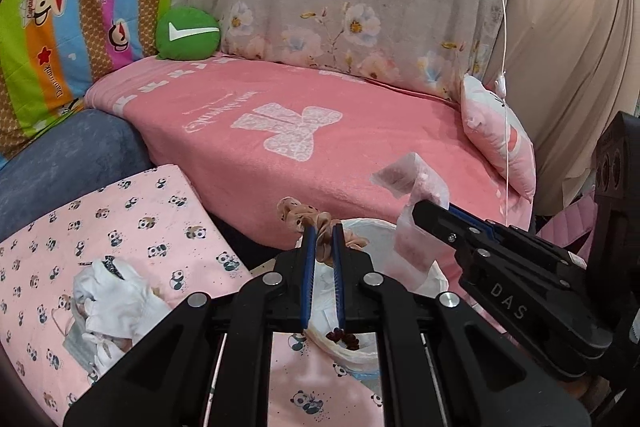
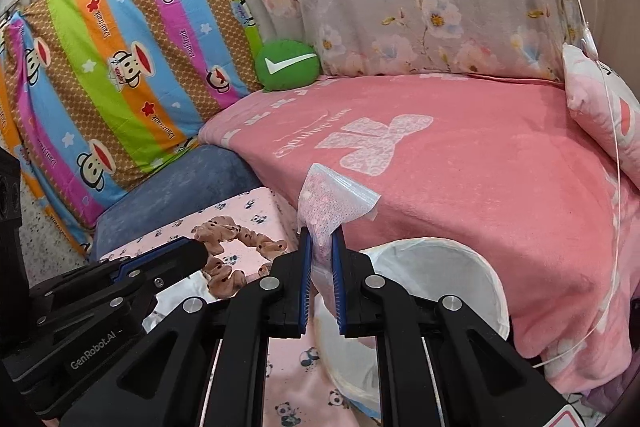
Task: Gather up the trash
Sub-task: 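Carry both items over the bin and open both tools to drop them, then move both tools back over the table toward the grey mask and white cloth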
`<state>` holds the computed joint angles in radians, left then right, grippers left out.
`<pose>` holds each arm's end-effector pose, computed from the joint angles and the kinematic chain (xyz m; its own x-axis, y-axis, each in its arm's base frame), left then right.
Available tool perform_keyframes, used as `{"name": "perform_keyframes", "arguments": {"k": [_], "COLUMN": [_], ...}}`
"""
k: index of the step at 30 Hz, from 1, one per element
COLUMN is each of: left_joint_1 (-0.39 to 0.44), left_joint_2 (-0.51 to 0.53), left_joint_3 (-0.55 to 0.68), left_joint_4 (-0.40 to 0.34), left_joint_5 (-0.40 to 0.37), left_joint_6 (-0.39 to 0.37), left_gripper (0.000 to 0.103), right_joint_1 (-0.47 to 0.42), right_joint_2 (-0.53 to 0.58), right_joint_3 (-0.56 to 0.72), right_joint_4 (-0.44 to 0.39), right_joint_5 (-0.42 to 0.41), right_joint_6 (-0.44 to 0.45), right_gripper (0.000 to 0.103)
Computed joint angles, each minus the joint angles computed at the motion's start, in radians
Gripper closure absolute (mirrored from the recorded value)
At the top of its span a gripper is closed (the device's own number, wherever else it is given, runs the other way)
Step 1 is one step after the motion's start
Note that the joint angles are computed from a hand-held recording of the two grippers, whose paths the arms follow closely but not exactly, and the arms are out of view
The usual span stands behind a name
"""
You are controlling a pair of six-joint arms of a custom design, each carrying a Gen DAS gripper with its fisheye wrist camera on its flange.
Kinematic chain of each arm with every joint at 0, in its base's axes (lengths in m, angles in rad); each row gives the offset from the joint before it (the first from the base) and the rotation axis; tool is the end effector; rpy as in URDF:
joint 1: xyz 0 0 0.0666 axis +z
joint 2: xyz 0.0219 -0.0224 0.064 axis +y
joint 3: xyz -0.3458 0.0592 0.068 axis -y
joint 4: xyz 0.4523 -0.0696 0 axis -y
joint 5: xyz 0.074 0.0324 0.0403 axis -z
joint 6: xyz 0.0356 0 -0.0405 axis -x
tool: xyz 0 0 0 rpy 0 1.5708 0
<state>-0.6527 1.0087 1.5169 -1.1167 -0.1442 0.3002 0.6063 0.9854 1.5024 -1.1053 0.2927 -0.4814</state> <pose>0.3046 -0.2269 0.6169 -0.5839 0.0780 -0.8081 0.3504 0.9221 -0.1642 0.3105 0.2024 0.6198 -0.5655 0.1474 -0.8115 -0.0976 0.9650 0.2433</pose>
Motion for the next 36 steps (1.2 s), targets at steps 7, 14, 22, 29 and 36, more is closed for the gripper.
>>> {"name": "perform_keyframes", "arguments": {"k": [7, 14, 22, 29, 36], "left_joint_1": [-0.031, -0.05, -0.066, -0.06, -0.04], "left_joint_2": [0.066, 0.116, 0.153, 0.158, 0.131], "left_joint_3": [0.038, 0.062, 0.074, 0.071, 0.045], "left_joint_4": [0.002, -0.003, -0.002, -0.01, -0.019], "left_joint_5": [0.01, 0.016, -0.001, -0.03, -0.034], "left_joint_6": [-0.007, -0.002, 0.004, 0.031, 0.068], "left_gripper": [0.094, 0.094, 0.092, 0.076, 0.076], "right_joint_1": [-0.066, -0.117, -0.148, -0.139, -0.112], "right_joint_2": [-0.02, -0.034, -0.041, -0.047, -0.054], "right_joint_3": [-0.03, -0.066, -0.094, -0.105, -0.105], "right_joint_4": [-0.013, -0.021, -0.022, -0.018, -0.029], "right_joint_5": [-0.02, -0.047, -0.065, -0.03, 0.006], "right_joint_6": [-0.006, -0.006, -0.013, -0.032, -0.045], "right_gripper": [0.092, 0.092, 0.087, 0.072, 0.068]}}
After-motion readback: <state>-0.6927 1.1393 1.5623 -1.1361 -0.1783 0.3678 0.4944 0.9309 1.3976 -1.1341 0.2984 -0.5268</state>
